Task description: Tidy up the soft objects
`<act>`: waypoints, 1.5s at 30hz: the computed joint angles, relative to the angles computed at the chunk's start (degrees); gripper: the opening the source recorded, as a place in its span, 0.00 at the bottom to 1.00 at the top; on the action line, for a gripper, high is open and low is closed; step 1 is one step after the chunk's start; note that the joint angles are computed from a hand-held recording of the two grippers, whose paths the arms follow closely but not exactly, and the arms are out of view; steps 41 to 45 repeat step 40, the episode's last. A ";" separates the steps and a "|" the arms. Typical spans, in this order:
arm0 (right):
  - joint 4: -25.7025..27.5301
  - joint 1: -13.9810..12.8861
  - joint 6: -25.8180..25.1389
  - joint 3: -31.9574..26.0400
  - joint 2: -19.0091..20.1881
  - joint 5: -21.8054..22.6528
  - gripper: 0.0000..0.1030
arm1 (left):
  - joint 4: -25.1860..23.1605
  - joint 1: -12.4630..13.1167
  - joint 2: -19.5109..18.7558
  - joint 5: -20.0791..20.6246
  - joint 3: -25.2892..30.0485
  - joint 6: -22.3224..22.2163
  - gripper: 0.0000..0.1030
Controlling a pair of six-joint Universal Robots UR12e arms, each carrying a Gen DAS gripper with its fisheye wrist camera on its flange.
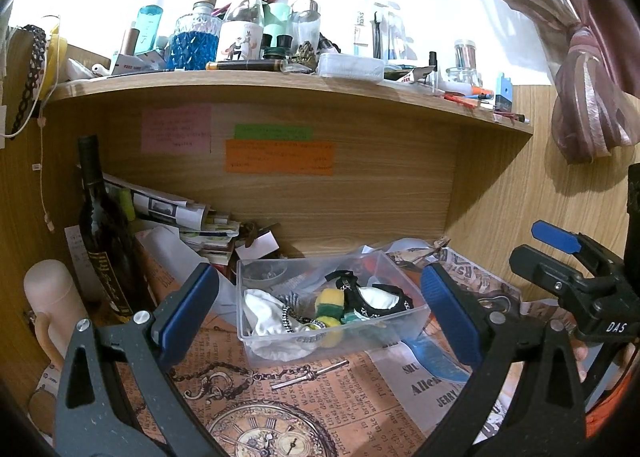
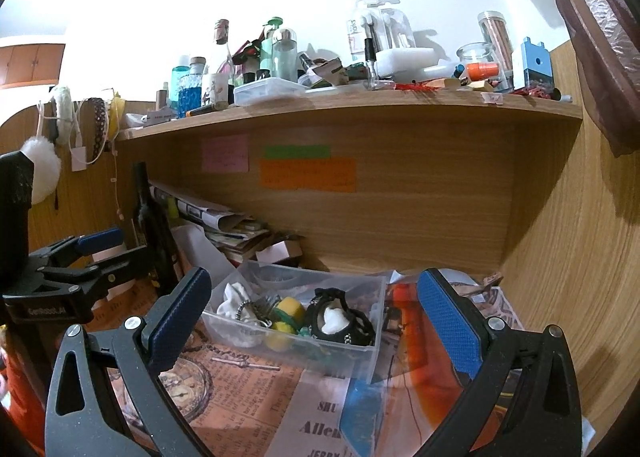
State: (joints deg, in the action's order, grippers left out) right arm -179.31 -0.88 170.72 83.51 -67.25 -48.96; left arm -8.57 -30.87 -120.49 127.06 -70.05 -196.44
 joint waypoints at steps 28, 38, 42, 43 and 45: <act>-1.01 -0.40 0.71 0.46 -0.27 0.66 1.00 | 1.80 -0.59 -0.66 1.24 0.70 1.88 1.00; -0.46 -0.27 0.15 0.17 0.01 1.16 1.00 | 1.59 -0.65 -0.65 0.54 0.69 2.11 1.00; -0.18 -0.22 0.05 0.09 0.10 1.22 1.00 | 1.37 -0.68 -0.69 0.58 0.73 1.97 1.00; -0.18 -0.22 0.05 0.09 0.10 1.22 1.00 | 1.37 -0.68 -0.69 0.58 0.73 1.97 1.00; -0.18 -0.22 0.05 0.09 0.10 1.22 1.00 | 1.37 -0.68 -0.69 0.58 0.73 1.97 1.00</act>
